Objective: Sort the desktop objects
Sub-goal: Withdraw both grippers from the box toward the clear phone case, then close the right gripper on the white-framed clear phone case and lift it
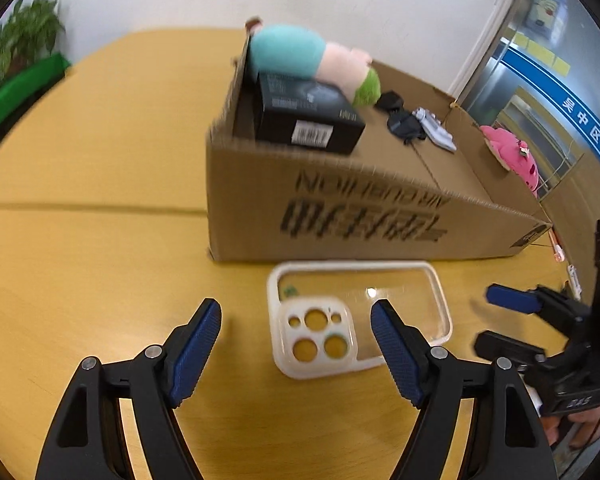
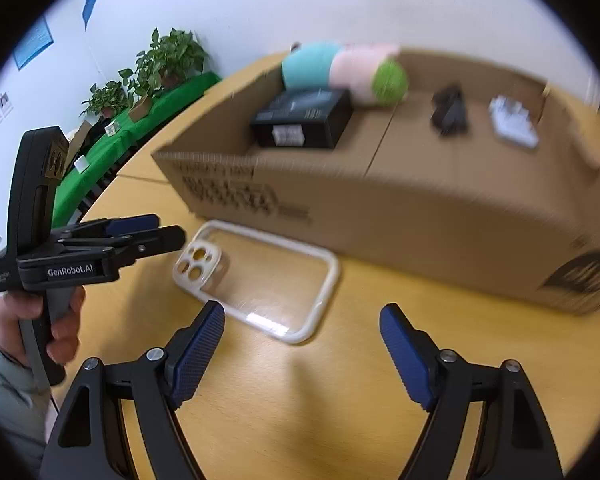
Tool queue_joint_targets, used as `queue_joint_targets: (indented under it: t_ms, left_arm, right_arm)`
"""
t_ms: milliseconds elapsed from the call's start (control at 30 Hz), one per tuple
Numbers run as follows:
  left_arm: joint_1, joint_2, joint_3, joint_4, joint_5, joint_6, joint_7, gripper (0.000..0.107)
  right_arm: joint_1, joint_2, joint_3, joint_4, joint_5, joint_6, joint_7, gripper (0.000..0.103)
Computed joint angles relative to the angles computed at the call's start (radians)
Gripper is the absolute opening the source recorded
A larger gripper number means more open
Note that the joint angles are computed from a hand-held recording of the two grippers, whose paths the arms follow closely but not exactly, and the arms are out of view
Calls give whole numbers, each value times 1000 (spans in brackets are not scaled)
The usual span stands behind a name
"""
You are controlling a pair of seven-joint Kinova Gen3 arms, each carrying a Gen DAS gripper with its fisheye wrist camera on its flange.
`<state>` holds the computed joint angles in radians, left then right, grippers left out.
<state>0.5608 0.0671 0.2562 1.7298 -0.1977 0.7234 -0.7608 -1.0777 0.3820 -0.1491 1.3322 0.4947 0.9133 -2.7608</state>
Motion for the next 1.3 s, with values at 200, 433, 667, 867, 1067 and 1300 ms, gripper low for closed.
queue_joint_targets:
  t_ms: [200, 433, 667, 867, 1067, 1300]
  left_arm:
    - [-55, 16, 20, 32, 159, -85, -132, 74]
    - [-15, 44, 1, -11, 187, -56, -196, 70]
    - [17, 2, 19, -13, 136, -111, -155, 70]
    - [16, -26, 38, 0, 235, -192, -249, 70]
    - [61, -9, 44, -12, 152, -144, -137, 70]
    - [107, 24, 44, -25, 58, -46, 34, 70]
  right_arm:
    - [41, 44, -4, -7, -55, -53, 98, 80]
    - [48, 21, 8, 48, -86, -146, 120, 83]
    - [-1, -90, -25, 189, 168, -180, -117, 83]
    - [-179, -191, 72, 319, 412, -141, -350, 83]
    - [-100, -239, -36, 407, 437, -151, -454, 83]
    - [10, -235, -98, 420, 343, -106, -508, 83]
